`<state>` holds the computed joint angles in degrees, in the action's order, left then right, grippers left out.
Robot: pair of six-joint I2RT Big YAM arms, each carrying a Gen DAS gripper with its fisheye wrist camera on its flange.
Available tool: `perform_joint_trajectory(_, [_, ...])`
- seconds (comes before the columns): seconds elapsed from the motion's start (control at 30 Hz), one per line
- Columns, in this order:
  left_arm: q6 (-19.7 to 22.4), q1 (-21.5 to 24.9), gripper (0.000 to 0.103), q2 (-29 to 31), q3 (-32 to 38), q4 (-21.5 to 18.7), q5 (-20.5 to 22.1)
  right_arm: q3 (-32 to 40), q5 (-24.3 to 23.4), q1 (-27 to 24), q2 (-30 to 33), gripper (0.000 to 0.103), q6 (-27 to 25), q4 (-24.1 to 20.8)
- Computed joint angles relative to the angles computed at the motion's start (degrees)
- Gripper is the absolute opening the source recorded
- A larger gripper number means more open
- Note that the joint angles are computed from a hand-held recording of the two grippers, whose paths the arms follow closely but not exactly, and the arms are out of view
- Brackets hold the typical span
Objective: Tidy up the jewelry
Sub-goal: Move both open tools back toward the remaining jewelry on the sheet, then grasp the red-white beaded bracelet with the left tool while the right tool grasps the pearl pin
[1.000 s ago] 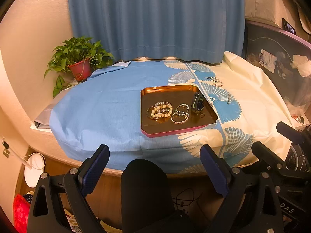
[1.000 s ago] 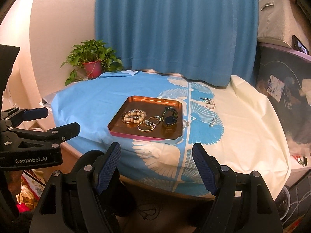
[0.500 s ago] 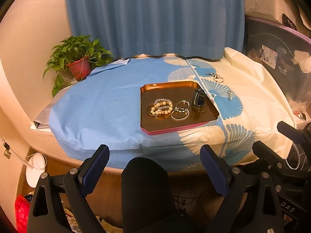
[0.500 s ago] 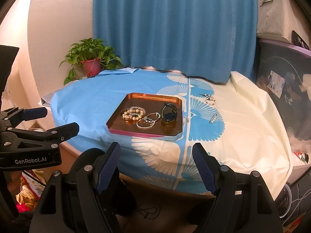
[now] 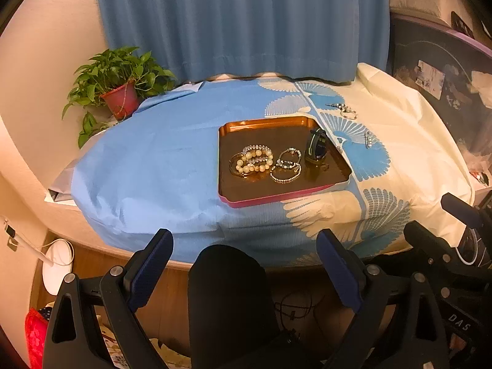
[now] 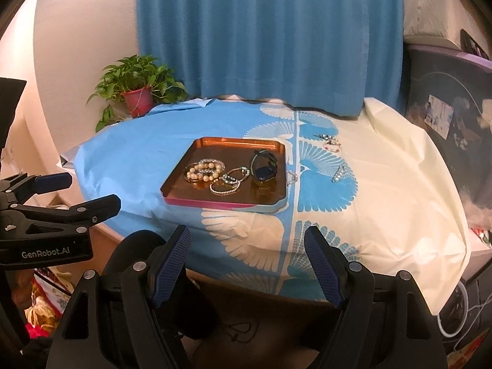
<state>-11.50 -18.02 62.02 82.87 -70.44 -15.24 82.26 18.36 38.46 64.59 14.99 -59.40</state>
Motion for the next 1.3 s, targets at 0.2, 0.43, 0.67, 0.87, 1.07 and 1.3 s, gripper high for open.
perform_joint_trajectory(0.2, [0.0,0.05,0.092,1.71,0.64,-0.15,0.32,-0.64,-1.35,-1.78,0.4,0.076,0.53,0.37])
perform_joint_trajectory(0.43, [-0.05,0.5,0.092,4.53,2.02,-0.39,1.23,-1.89,-2.87,-5.56,0.66,0.076,2.02,1.23])
perform_joint_trajectory(0.67, [-0.05,1.1,0.092,10.61,7.15,-0.78,2.83,-1.83,-5.99,-13.49,3.14,0.076,2.32,2.21])
perform_joint_trajectory(0.87, [1.05,0.16,0.092,19.18,16.06,-0.69,2.83,0.42,-8.47,-20.51,8.27,0.076,0.99,4.22])
perform_joint_trajectory(1.07, [2.92,-1.44,0.092,32.21,31.17,-3.06,3.38,5.82,-10.9,-25.67,17.58,0.076,-1.81,6.21])
perform_joint_trajectory(1.3, [3.54,-3.01,0.092,54.41,62.64,-15.82,5.15,18.55,-14.41,-28.51,32.15,0.076,-7.03,5.78])
